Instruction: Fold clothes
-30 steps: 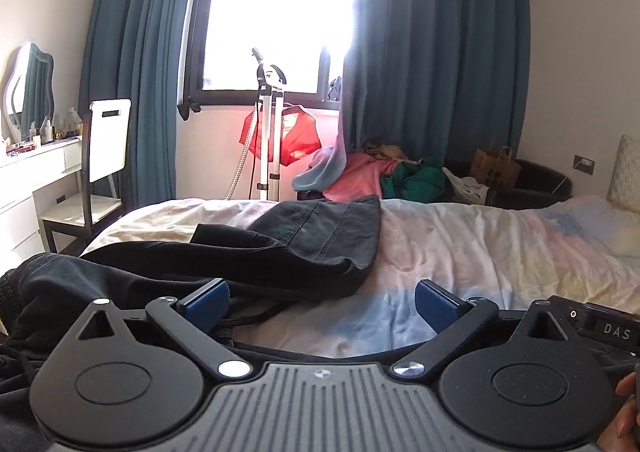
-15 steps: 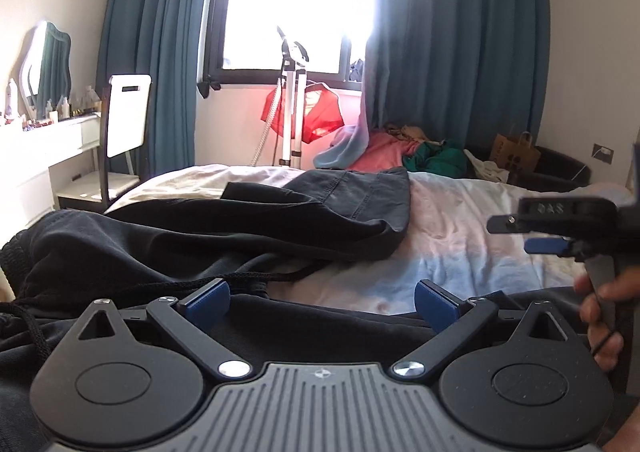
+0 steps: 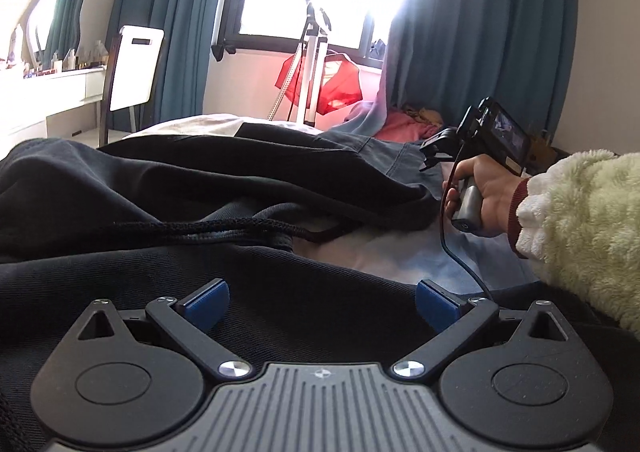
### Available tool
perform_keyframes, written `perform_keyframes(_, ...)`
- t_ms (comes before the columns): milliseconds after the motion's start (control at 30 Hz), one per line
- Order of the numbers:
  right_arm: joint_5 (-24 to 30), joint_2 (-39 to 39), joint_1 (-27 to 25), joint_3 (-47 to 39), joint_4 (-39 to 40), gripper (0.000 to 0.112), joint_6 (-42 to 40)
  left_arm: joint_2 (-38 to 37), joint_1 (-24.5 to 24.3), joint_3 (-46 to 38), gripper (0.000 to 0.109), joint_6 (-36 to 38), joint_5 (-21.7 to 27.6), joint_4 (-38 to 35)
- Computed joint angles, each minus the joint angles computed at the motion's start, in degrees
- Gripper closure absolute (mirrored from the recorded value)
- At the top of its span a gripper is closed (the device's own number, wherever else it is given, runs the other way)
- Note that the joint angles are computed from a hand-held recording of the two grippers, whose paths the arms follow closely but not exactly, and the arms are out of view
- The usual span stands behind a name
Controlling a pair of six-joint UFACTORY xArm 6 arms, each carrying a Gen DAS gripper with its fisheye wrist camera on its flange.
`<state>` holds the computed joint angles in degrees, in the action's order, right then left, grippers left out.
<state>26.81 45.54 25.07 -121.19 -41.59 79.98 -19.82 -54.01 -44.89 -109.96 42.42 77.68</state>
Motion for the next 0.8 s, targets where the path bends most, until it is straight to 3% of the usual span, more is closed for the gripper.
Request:
perform_keyframes(33,1.4,2.3,0.0,-3.2,1.6,0.088,-2.5,-0.1,0.2,0.3,0.008,-1.9,0.1,1.1)
perform_keyframes(100,2.6,3.3,0.5,-4.9,-2.4,0.106,-0.9,-0.6,0.7,0.9,0.008,-5.8,-0.4,3.1)
perform_keyframes(233,0.5,-4.0,1.1,3.6,-14.8,0.108,9.6,-1.1,0.8,1.1,0.008,-7.9,-1.5,6.2)
perform_keyframes(300,0.1,-8.9,1.7,8.4,-17.3,0.108,10.5,-0.9,-0.4,0.5,0.008,-6.5,-0.4,6.6)
perform_keyframes(500,2.2,-29.2,5.8,28.2,-32.2,0.108,22.9,-3.0,-4.0,0.4,0.008,-5.5,2.3,10.1)
perform_keyframes(633,1.2,-44.8,8.0,44.7,-34.0,0.107,29.4,-5.7,-6.3,1.0,0.008,-5.3,4.2,8.8)
perform_keyframes(800,-8.3,-61.0,7.1,63.8,-35.5,0.107,46.8,-7.8,-8.5,1.4,0.008,-6.4,5.7,7.9)
